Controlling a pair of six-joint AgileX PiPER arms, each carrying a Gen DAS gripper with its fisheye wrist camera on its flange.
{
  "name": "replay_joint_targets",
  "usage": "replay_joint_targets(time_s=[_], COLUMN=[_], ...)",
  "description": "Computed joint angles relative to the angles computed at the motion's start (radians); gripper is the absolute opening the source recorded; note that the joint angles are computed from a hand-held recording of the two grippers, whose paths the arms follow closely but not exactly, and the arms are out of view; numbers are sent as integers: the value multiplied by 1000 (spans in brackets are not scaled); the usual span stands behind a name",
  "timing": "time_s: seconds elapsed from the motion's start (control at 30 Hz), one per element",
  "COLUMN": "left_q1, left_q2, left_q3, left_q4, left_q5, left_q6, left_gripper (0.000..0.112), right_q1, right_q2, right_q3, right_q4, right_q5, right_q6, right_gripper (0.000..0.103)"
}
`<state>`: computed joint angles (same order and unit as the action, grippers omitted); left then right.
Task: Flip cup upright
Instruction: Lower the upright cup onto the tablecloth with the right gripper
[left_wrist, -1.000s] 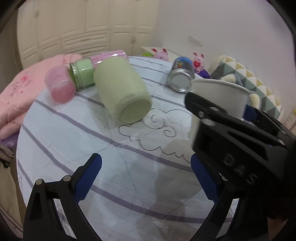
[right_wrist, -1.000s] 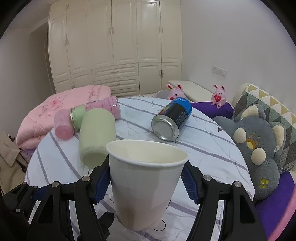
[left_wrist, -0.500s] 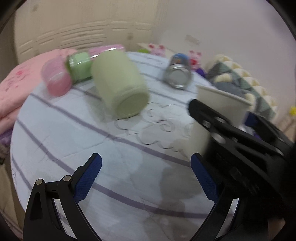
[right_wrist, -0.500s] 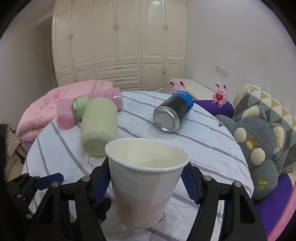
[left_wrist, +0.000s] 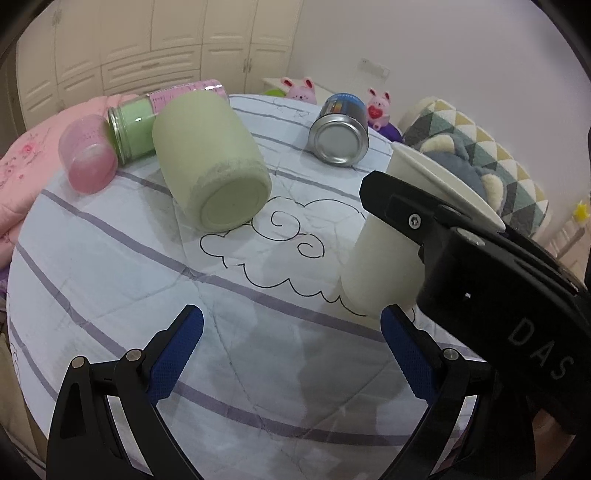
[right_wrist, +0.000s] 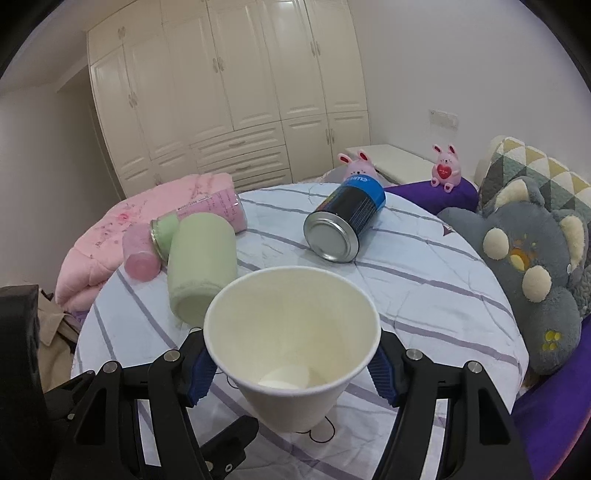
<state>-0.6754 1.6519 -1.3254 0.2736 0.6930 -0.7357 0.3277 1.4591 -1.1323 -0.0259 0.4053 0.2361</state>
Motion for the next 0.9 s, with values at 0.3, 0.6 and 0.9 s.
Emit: replay_joint_targets(time_s=[0.3,0.6,0.9], left_q1=[-1,4,-4], left_q2=[2,-25,-76], left_q3=[5,25,44], left_q4=[26,47,97], left_q5=[26,32,53], left_q6=[-24,-47,-76], left_gripper=[98,102,102], right_q1=[28,52,44], right_q2=[20,2,-46], right_q3=[-26,-25,-8], right_q4=[-75,-121,-67], right_q5=[48,70,74], right_q6=[37,75,13], right_gripper=[71,82,83])
